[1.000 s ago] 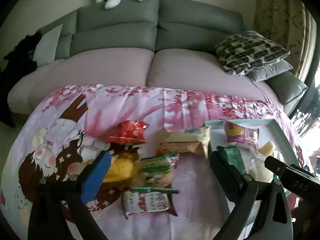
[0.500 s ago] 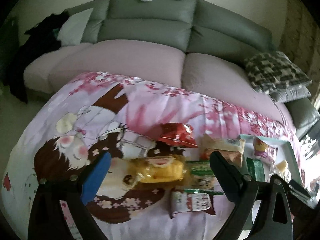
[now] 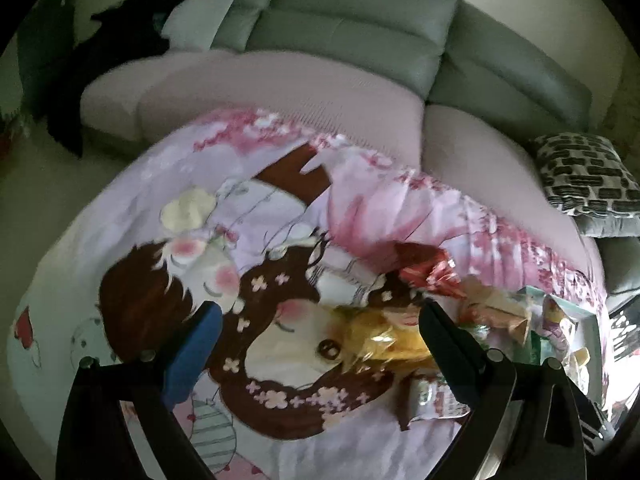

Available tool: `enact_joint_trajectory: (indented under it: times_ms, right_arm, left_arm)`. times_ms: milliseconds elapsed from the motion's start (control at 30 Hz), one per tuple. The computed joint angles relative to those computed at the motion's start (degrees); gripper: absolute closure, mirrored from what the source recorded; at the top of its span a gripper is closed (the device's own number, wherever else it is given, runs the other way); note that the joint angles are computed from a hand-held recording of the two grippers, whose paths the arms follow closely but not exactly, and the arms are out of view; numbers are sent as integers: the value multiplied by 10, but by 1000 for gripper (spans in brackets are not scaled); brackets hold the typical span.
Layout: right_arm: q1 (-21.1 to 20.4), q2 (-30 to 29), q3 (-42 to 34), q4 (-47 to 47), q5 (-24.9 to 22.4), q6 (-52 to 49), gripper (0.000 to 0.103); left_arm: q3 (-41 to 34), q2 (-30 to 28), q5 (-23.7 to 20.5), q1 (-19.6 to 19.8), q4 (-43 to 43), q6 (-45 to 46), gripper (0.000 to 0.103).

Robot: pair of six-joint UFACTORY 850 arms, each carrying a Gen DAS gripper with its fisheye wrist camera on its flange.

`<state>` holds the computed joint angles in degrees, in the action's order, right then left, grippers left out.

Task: Organize snacks
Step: 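Move both tools back from the tray to the snack pile, then grasp the yellow bun bag with left tool while right reaches for round cracker packet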

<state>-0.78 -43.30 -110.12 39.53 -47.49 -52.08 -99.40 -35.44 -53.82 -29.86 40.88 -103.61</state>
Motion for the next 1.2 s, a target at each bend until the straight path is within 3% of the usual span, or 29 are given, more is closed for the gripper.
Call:
enact_joint_trajectory:
  times_ms: [400, 700, 1000, 1200]
  right_arm:
    - [32, -18, 0, -15, -8, -5, 0]
    - [50, -24, 5, -51, 12, 0, 0]
    - [42, -35, -9, -63, 28, 28, 0]
    - [45, -29, 5, -59, 36, 8, 8]
  left_arm:
    - [7, -16, 74, 26, -80, 29, 4]
    - [3, -25, 90, 35, -100, 32, 4]
    - [9, -21, 117, 38, -98, 26, 4]
    - [-20, -39, 129, 36, -114, 66, 4]
